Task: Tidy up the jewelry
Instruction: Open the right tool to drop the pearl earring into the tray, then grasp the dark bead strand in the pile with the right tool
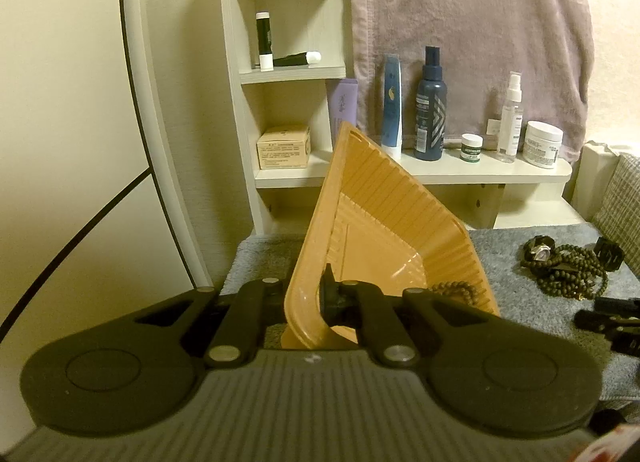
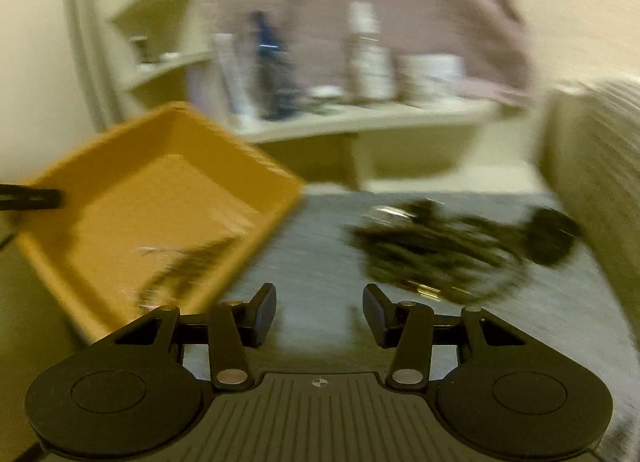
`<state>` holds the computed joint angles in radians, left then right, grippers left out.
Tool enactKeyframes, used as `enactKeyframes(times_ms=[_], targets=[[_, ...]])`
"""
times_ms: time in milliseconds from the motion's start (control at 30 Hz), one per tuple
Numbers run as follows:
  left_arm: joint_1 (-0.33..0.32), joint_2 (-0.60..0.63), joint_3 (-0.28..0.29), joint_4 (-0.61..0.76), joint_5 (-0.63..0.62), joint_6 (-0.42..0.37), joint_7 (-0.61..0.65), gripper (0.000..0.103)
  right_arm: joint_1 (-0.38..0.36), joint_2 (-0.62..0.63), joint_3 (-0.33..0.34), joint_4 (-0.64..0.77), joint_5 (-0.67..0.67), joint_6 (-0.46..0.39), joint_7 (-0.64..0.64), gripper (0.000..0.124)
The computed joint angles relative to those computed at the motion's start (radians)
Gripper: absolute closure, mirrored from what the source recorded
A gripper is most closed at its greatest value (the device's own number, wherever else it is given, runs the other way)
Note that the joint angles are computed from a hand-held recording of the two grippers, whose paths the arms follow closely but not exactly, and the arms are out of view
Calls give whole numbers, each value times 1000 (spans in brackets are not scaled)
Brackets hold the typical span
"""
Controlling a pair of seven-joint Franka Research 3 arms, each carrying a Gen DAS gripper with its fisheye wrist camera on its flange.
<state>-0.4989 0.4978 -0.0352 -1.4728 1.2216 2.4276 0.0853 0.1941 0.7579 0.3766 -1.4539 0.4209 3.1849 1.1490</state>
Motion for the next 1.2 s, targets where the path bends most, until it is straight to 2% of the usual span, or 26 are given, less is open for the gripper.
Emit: enactKeyframes(times_ms=[133,233,300,333,467,500,600,700,833,900,933,1067,1200], targets=[[-1,1,0,3,0,-3,2,96,54,-20,-119,-23,12,14,79,76],[-2,2,0,5,-1,-5,5,96,83,-13,-178,-11,-17,14,105,77],[-2,2,0,5,-1,-5,5,96,95,-2,-203,9,-57,7,92,88],[-2,2,0,5,-1,-5,5,96,93,5,-205,22,-78,-4,77,89],[-3,2,1,5,-1,-4,4,96,108,41,-236,95,-169,-83,-12,96],[-3,2,1,5,-1,-4,4,96,134,47,-277,116,-183,-112,-6,100],[-3,2,1,5,-1,-4,4,96,143,87,-295,193,-218,-176,-40,105],[-2,2,1,4,-1,-2,5,96,165,131,-331,274,-258,-245,-62,106],[-2,1,1,3,0,-1,5,96,169,167,-336,344,-287,-299,-100,107],[-1,1,1,3,0,1,5,96,171,174,-338,361,-298,-324,-118,117],[-2,1,1,3,0,0,5,96,171,173,-338,365,-299,-334,-123,117],[-3,0,1,2,2,0,4,96,165,131,-328,308,-294,-303,-148,117],[-2,-2,1,-1,5,3,5,96,158,61,-317,215,-285,-219,-184,117]])
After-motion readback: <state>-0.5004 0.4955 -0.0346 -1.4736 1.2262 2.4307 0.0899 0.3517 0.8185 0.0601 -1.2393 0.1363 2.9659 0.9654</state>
